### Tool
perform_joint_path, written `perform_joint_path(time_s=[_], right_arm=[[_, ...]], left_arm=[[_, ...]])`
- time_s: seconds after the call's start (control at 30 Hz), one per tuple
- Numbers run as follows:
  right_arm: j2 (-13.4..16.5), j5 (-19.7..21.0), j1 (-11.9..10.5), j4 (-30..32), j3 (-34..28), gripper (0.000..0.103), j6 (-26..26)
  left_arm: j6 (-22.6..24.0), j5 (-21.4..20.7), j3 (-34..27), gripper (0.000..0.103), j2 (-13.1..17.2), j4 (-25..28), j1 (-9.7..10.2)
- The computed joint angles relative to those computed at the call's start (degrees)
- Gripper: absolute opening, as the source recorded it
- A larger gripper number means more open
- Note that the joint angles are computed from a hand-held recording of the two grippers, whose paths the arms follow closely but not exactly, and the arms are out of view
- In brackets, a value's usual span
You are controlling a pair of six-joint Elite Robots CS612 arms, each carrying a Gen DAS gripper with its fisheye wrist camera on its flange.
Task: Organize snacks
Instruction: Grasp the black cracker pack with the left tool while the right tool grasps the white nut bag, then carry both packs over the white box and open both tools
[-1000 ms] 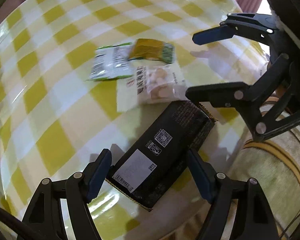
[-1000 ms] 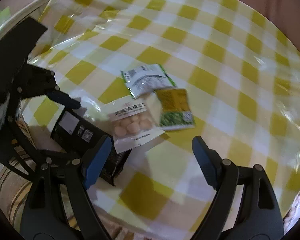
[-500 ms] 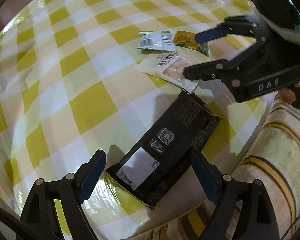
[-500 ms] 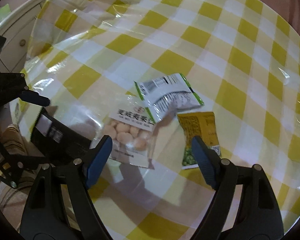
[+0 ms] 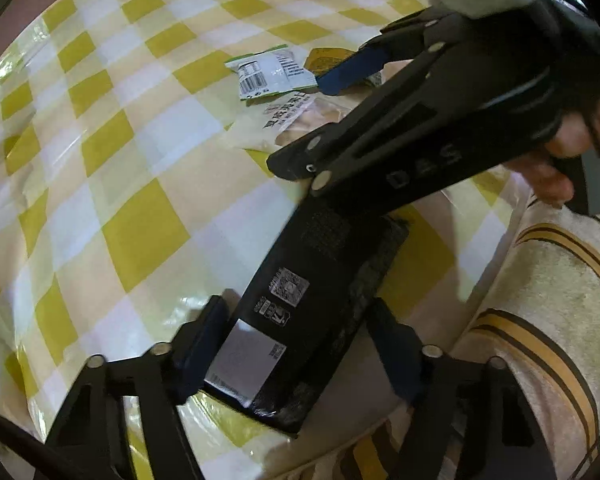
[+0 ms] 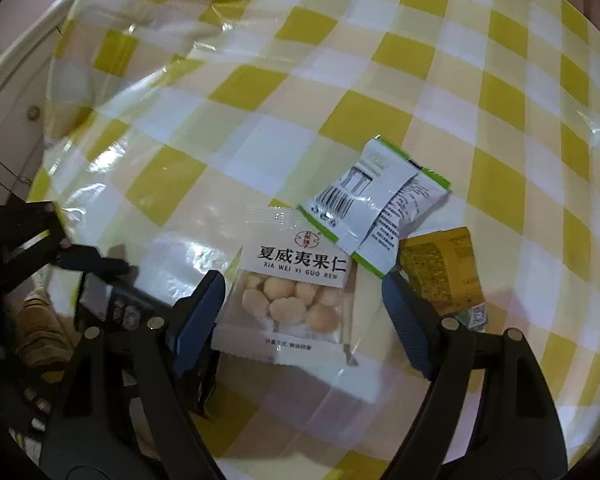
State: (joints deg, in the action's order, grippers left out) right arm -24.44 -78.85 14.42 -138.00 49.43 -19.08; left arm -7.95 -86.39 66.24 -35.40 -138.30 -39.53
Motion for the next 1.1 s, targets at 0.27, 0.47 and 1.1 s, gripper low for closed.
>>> perform_joint_path(time_s=[0.27,0.47,1.1], right_arm=[[-0.14,-1.19,-0.03,-3.05,0.86,0.053,0.85],[-1.96,2.41,-1.43,-5.27,4.37,0.049,3.58],[-11.29,1.51,-4.63,-21.32,21.89,0.049,8.18]], left_arm=[[-10.82,3.24,4.39,0.055,-2.83,-0.60,-0.49],[-19.47,4.85,6.31,0.055,-3.88,-1.90,-0.24],[-25.98,9.67,3.20,0.055,-1.80,-7.85,-1.99]])
